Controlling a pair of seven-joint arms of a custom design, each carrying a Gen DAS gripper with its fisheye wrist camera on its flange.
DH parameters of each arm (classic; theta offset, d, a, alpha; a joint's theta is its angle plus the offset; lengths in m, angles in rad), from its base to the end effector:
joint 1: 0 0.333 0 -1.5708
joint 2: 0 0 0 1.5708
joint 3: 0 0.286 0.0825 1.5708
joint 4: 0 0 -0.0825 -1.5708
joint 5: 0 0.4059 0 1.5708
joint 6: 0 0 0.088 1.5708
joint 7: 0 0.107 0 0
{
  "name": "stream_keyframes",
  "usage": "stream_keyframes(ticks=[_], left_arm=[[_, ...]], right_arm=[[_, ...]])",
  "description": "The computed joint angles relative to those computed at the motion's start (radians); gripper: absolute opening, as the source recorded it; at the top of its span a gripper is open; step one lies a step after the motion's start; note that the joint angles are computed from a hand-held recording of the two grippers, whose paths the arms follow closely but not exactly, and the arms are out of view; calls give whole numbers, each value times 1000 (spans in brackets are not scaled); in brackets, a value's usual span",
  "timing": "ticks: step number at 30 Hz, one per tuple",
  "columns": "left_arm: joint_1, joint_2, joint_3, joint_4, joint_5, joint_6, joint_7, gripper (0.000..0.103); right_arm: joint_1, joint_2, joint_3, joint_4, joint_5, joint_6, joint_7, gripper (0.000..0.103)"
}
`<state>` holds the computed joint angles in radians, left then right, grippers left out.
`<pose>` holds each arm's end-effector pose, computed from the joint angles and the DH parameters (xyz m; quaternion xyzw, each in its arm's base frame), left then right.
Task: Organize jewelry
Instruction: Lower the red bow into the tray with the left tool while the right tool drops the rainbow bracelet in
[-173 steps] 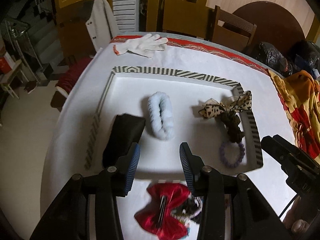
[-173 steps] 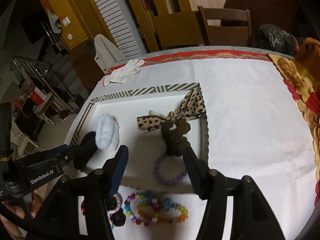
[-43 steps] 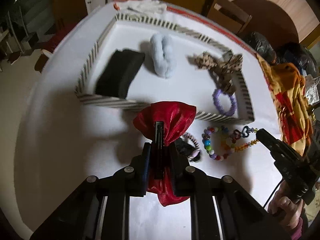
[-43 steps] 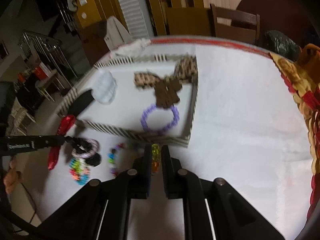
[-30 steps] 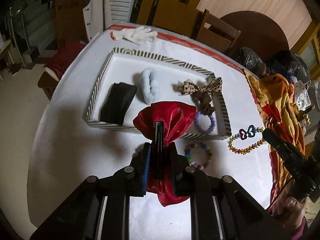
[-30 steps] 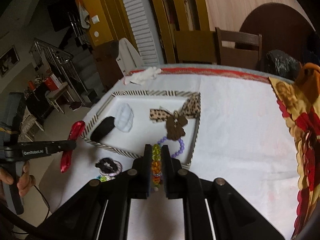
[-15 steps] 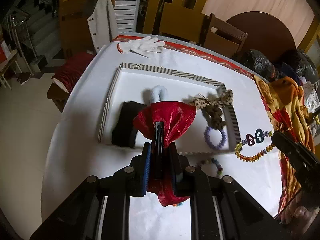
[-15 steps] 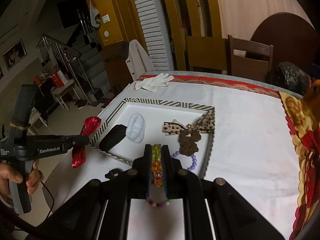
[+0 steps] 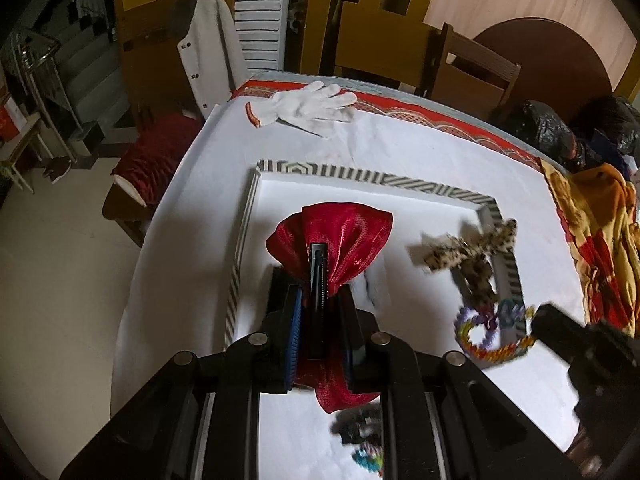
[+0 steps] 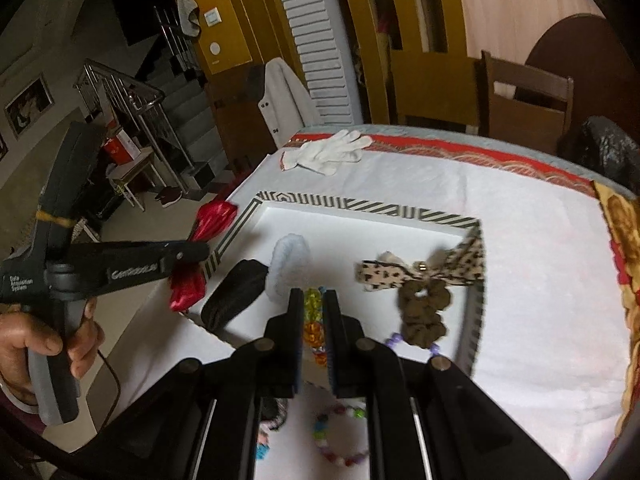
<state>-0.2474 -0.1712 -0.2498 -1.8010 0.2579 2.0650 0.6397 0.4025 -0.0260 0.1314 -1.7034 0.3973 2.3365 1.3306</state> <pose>0.5017 -0.2688 0.6264 -0.7936 0.5523 -0.1997 0.1590 0.5324 0.3231 0.6303 -0.8231 0.4363 -0.0468 0.3604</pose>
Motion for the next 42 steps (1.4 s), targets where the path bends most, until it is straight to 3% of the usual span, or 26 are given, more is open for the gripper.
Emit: stream_keyframes(ticks=[13,24,35,39,41,42], left_arm=[[40,175,39,131,-4,9,79,23],[46,290,51,211,-12,-11,110,23],[48,343,58,250,-28,-9,123,23],[53,331,58,232,-52,15,126,38],[55,315,58,211,-60,34,119,41],[56,300,58,194,-62,47,112,42]], right_arm=[[17,206,4,160,-37,-67,109,9],[-3,238,-16,139,-108,-91,205,9],[17,270,-9,168,-162,-120,197,10],[14,261,-13,161,-168,-126,203,25],[8,243,-13,144,-154,-119,207,36],[5,230,-12,133,-143,-112,204,36]])
